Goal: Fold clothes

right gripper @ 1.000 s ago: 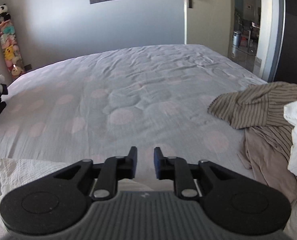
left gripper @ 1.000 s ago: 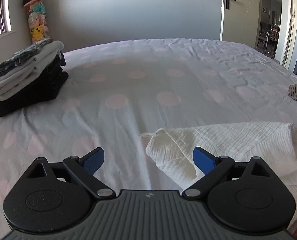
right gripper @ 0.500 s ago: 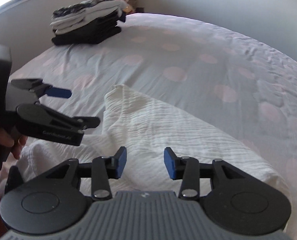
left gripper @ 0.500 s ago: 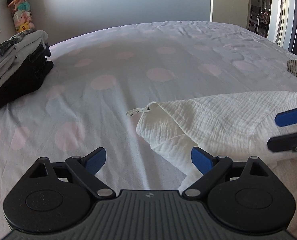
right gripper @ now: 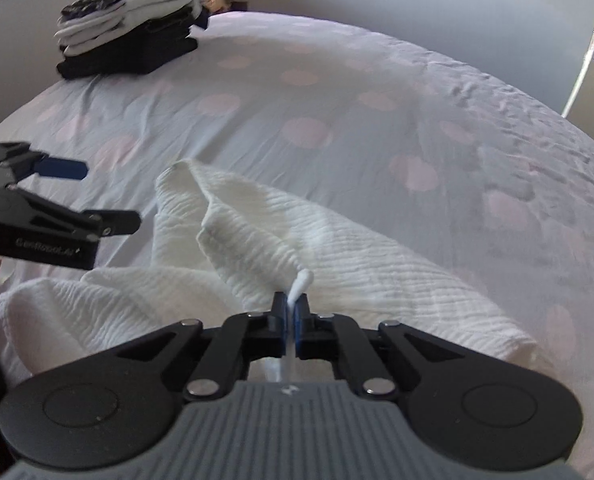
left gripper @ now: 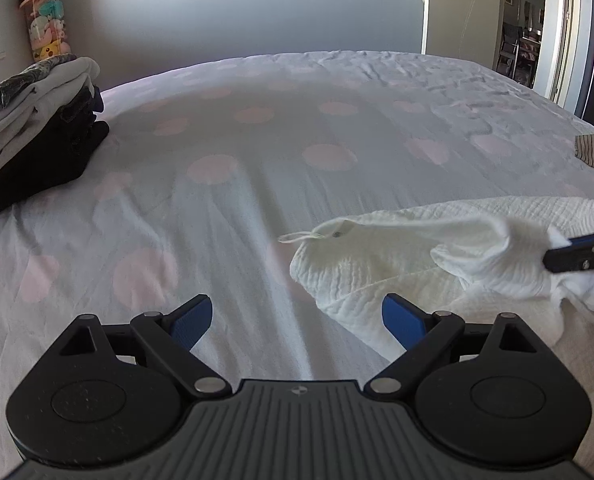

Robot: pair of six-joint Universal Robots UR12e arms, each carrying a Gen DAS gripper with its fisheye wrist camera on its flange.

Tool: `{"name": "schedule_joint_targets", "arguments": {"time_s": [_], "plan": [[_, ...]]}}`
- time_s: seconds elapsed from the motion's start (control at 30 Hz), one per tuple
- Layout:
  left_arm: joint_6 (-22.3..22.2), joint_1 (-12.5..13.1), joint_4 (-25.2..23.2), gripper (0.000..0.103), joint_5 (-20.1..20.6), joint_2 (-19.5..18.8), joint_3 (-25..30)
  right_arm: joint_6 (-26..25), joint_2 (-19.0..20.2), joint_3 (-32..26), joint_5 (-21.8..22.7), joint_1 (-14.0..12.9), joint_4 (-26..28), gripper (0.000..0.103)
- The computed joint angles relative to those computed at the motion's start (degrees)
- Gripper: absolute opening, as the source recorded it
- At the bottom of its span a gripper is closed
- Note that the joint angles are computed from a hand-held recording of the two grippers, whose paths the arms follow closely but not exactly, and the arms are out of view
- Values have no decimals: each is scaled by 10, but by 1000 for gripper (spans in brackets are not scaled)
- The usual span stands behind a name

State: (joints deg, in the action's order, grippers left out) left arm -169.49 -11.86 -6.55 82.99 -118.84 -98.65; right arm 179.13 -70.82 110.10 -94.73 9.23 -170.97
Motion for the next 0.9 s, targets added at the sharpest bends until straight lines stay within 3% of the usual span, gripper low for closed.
{"name": "schedule_joint_targets", "arguments": {"time_s": [0.17,0.47,0.73,0.9], "plan": [[-3,1,9,103,0,1,-1,90,-12,22,-66,-26,-47,3],[35,-4,22,103,-7,-5,1,227,-24,62,-113,-66,-67,2],[158,-8,16,103,-56,-13,11,292,-18,81,-63,-90,-79,3],[187,-11,8,103,-90,-36,41,317,-17,88,-35,-102,-82,3]]}}
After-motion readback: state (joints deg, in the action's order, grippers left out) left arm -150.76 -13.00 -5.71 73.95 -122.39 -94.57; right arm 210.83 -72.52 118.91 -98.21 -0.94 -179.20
